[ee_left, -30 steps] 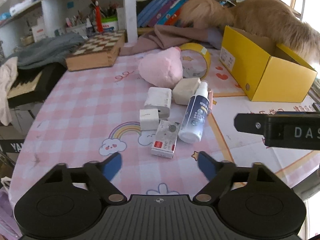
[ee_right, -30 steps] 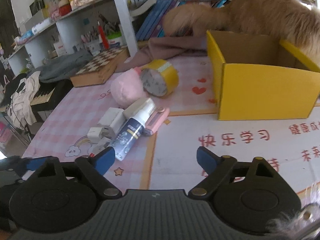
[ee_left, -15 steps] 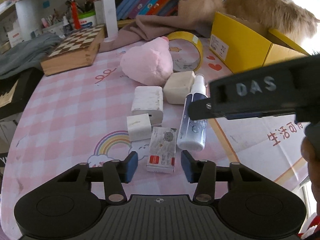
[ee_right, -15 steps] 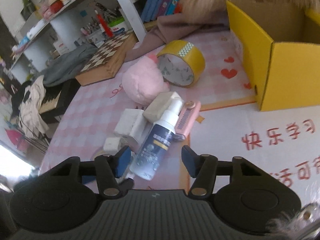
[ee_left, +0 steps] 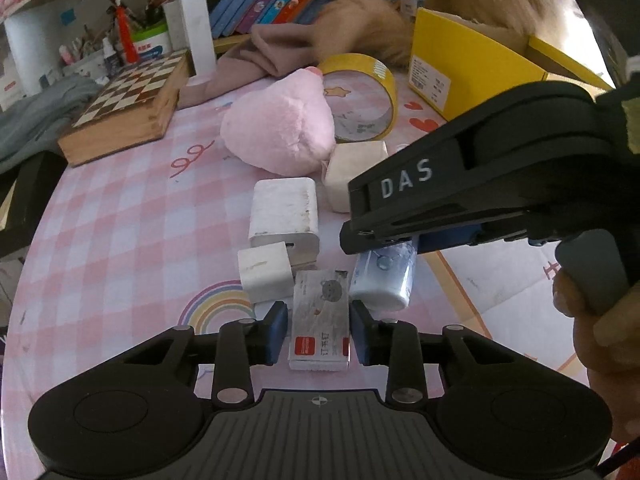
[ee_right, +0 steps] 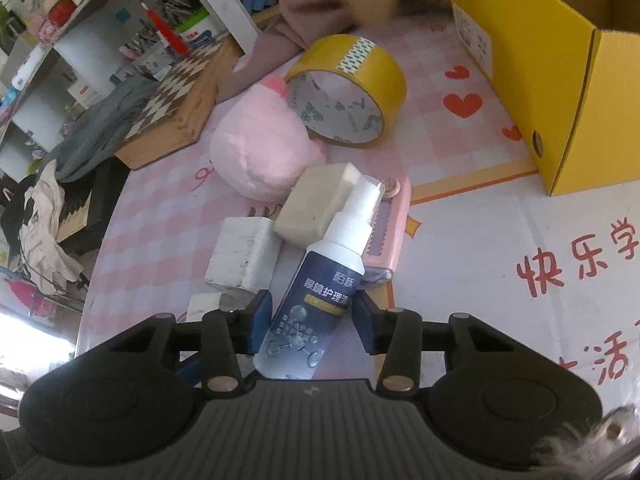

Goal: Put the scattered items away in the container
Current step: 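Grasp the white-red card package with left tool while right tool grasps the spray bottle, then carry the card package with left tool while right tool carries spray bottle to box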

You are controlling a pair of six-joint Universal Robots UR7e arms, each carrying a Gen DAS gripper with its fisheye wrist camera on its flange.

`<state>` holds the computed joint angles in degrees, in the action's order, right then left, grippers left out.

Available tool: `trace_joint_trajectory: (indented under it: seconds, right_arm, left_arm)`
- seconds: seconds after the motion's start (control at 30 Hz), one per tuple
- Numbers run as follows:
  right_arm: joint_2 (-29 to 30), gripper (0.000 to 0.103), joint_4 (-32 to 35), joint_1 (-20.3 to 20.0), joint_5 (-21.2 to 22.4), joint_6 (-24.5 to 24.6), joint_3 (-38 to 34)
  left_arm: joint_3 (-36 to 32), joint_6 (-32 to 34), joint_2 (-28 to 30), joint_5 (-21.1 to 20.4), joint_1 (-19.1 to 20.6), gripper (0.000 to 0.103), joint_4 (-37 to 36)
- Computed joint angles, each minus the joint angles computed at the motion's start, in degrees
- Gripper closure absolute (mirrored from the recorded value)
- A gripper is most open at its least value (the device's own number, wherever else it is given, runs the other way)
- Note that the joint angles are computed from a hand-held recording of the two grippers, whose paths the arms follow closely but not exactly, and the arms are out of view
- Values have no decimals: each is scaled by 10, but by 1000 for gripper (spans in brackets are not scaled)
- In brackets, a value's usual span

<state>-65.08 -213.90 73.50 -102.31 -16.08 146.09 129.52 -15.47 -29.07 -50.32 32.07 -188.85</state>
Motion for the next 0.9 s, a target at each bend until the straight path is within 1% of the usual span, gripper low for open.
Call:
trace_joint_trajectory:
  seconds: [0.13, 0.2, 0.27, 0.37, 0.6, 0.73, 0.9]
  right_arm:
    - [-2, 62, 5, 1, -1, -11, -2]
    - [-7, 67, 1, 3, -1, -27, 1]
    - [-17, 72, -4, 4, 4, -54, 8]
    - [-35, 72, -23, 7, 10, -100, 24]
    - [-53, 72, -68, 35, -25, -169, 49]
    - [-75, 72, -63, 43, -49, -184, 65]
    - [-99, 72, -57, 45, -72, -179, 90]
  left_arm:
    - [-1, 4, -2, -5, 3, 75, -1]
    - [1, -5, -8, -17, 9, 75, -5]
    - [10, -16, -17, -36, 13, 75, -24]
    - [23, -1, -24, -44, 5, 75, -61]
    - [38, -5, -38, -40, -13, 75, -90]
    - [51, -5, -53, -40, -24, 75, -101]
    - [66, -14, -66, -45, -37, 75, -111]
